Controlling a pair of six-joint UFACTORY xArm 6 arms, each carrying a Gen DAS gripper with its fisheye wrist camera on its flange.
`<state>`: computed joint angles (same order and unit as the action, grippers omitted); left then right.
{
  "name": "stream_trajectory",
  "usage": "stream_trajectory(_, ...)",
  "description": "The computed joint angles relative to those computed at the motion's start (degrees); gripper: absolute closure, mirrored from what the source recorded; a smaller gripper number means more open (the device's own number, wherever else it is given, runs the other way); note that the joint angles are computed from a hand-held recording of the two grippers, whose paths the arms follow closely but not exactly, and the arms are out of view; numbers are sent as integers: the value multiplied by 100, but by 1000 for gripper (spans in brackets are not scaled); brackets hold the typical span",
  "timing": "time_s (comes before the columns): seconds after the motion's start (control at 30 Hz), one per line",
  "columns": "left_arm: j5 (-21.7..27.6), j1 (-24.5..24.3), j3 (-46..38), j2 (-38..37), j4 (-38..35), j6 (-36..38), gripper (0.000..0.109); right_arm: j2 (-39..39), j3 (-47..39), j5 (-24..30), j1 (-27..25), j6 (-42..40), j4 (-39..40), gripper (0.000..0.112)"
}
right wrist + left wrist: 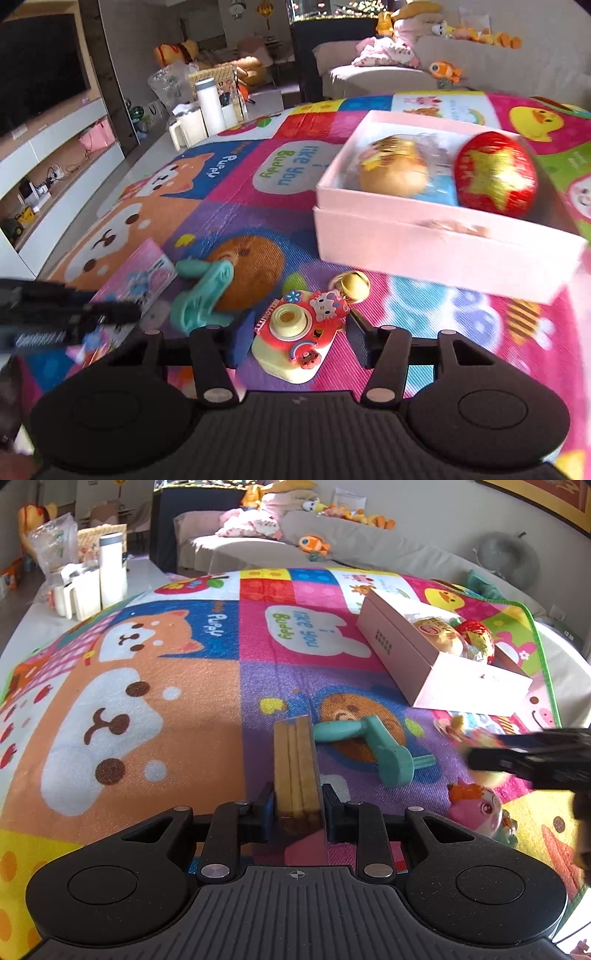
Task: Organize objects
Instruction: 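Grasp the wooden block with the left tool while the right tool grasps the yellow bell toy, then carry the wooden block and yellow bell toy into the pink box and release both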
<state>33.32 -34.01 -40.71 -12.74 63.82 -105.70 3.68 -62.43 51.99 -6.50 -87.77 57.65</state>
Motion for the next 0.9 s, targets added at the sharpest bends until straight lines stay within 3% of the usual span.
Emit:
stream_trajectory(0.17,51,-24,-39,13,-91,27,81,-209,34,218,-577,-244,220,58)
stream_trajectory(0.3,-350,126,-25,-224,18,9,82,-268,-99,478,-933,-427,799,58)
stream_trajectory(0.43,-638,315,-686,-145,146,516,82,-212,-238,775,-1104,-545,1238,58)
stream_trajectory(0.57,-1103,591,-2053,777,248,753,82,-62,-338,1020,-1181,-492,1409,58)
stream_trajectory(0.67,-1188,696,-3348,1862,730,-86,82,33,-364,986,-1184,-444,1418,58)
stream_trajectory(0.77,-1527,811,-4508,2960,1661,-1487,80,94,-373,791,-1184,-424,1392,58)
stream_trajectory(0.83,-1482,775,-5029,3493,1787,-1621,79,131,-392,659,-1207,-409,1386,58)
stream_trajectory(0.9,-1255,695,-5252,3755,1435,-1308,79,175,-430,612,-1262,-404,1357,58)
